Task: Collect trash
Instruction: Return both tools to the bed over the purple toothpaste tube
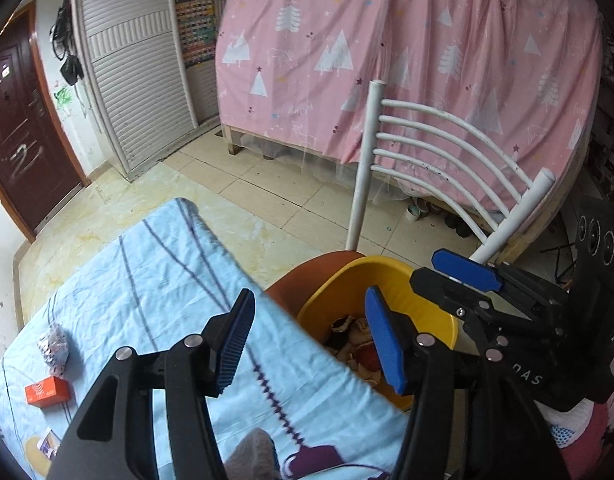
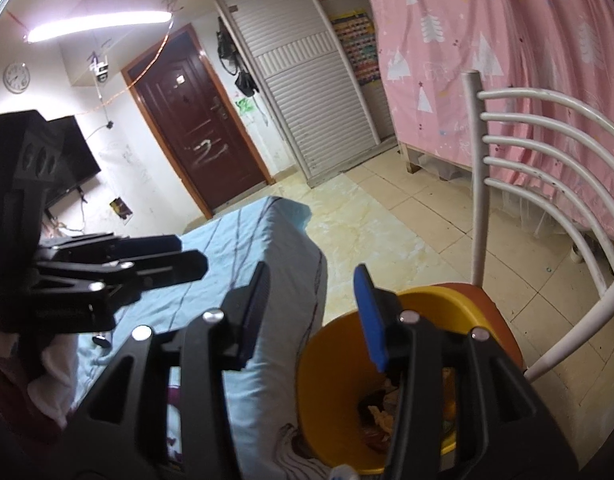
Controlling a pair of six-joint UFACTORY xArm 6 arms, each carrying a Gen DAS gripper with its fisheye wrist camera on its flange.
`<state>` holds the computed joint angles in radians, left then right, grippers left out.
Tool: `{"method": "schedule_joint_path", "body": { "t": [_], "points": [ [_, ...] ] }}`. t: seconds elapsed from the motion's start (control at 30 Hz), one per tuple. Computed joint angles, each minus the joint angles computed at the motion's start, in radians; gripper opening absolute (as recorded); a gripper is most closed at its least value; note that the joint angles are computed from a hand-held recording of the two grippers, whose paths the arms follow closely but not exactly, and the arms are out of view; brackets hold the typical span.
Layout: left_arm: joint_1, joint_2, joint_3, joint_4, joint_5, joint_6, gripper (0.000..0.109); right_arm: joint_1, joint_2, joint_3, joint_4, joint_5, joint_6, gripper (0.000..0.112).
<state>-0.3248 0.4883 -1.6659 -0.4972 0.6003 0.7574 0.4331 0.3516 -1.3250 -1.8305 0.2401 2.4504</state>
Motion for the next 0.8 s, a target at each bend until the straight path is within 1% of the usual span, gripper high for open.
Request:
{"method": "schedule_joint_path", "body": {
  "t": [0.07,0.1,0.13,0.17,0.33,0.57,0.63,0.8],
  "points": [
    [0.016,-0.013,0.012,-0.022,-0.003,0.016,0.049,0.011,0.019,-0.027,0.055,-0.002,-0.068,0.042],
    [0.022,-0.019,0.020,-0.031,-0.006,0.023,0.049,0.015,0.027,-0.039,0.077,-0.004,-0.095,0.043],
    [0.031,-0.026,0.030,-0.043,-0.010,0.034,0.049,0.022,0.036,-0.053,0.104,-0.003,-0.127,0.048],
    [0.039,-0.032,0.035,-0.053,-0.012,0.042,0.049,0.028,0.045,-0.068,0.135,-0.002,-0.164,0.049],
    [0.091,-0.057,0.062,-0.115,-0.012,0.083,0.049,0.063,0.090,-0.142,0.260,-0.001,-0.322,0.052],
    [0.165,-0.092,0.106,-0.176,-0.035,0.113,0.049,0.114,0.196,-0.291,0.482,-0.008,-0.595,0.057],
    [0.187,-0.100,0.116,-0.195,-0.037,0.121,0.049,0.129,0.233,-0.341,0.562,-0.011,-0.693,0.060],
    [0.256,-0.105,0.120,-0.222,-0.026,0.123,0.049,0.171,0.342,-0.487,0.815,-0.010,-0.989,0.060]
  ]
}}
